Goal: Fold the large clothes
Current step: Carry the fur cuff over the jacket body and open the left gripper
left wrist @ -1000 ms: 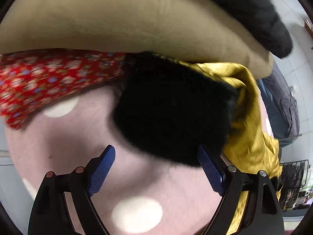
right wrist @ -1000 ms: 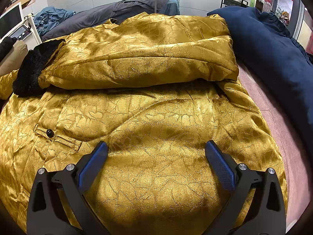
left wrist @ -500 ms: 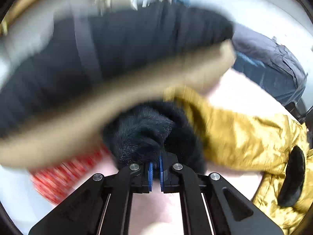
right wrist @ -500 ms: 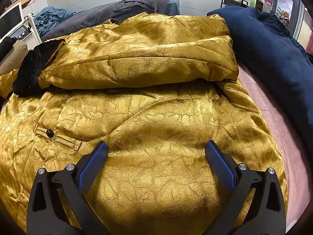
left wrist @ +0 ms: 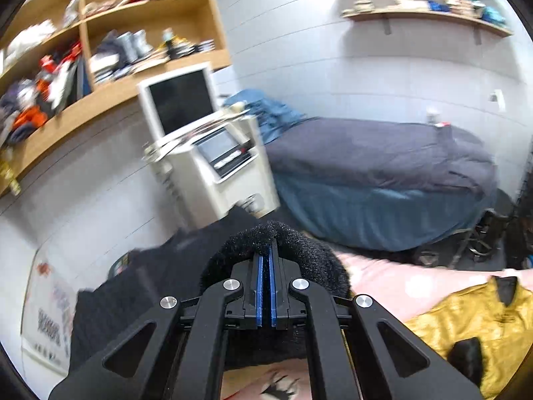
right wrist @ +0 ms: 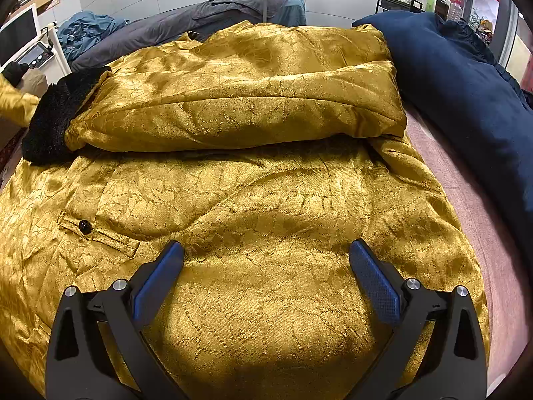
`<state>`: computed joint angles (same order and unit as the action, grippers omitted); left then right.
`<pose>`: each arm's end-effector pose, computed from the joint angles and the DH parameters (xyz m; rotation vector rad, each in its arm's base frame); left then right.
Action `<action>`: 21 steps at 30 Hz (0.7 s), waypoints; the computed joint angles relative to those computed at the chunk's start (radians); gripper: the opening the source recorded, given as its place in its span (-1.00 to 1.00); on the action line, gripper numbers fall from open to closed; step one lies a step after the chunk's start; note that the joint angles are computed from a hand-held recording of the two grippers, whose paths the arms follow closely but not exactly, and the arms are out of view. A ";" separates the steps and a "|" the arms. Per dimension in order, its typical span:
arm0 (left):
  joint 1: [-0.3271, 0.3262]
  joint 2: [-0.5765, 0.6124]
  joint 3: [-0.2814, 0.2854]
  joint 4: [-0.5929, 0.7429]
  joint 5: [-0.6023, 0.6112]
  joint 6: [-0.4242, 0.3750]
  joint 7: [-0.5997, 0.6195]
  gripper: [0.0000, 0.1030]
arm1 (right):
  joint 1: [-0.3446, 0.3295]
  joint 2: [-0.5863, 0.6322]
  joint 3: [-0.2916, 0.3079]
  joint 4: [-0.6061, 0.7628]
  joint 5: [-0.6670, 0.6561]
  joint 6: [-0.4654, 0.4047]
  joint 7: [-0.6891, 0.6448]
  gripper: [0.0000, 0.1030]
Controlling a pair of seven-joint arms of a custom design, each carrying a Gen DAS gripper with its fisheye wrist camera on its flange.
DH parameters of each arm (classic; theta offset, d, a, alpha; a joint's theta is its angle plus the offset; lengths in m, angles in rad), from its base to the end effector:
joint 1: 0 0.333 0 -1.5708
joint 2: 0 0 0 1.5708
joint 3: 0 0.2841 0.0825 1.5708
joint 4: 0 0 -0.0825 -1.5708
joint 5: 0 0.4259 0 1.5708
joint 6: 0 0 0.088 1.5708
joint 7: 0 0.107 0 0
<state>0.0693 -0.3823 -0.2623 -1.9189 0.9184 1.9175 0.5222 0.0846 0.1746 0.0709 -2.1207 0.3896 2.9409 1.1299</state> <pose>0.5141 -0.0680 0.6832 -1.8867 0.8900 -0.1826 0.6319 0.0733 0.3418 -2.0013 1.5794 -0.5049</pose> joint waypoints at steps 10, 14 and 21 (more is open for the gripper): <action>-0.103 0.163 -0.007 0.112 -0.021 0.120 0.075 -0.95 | 0.000 0.002 0.000 0.002 -0.002 0.000 0.002 0.89; -0.167 0.276 -0.008 0.177 -0.097 0.244 0.085 -0.95 | -0.001 0.000 0.001 0.000 -0.001 0.000 0.001 0.89; -0.310 0.592 0.002 0.411 -0.272 0.402 0.138 -0.95 | 0.000 0.000 0.001 0.000 -0.002 0.000 0.001 0.89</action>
<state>-0.2409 0.2098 -0.2601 -1.5081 0.6461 2.3194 0.6600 0.0842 0.1750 0.0716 -2.1205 0.3881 2.9409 1.1313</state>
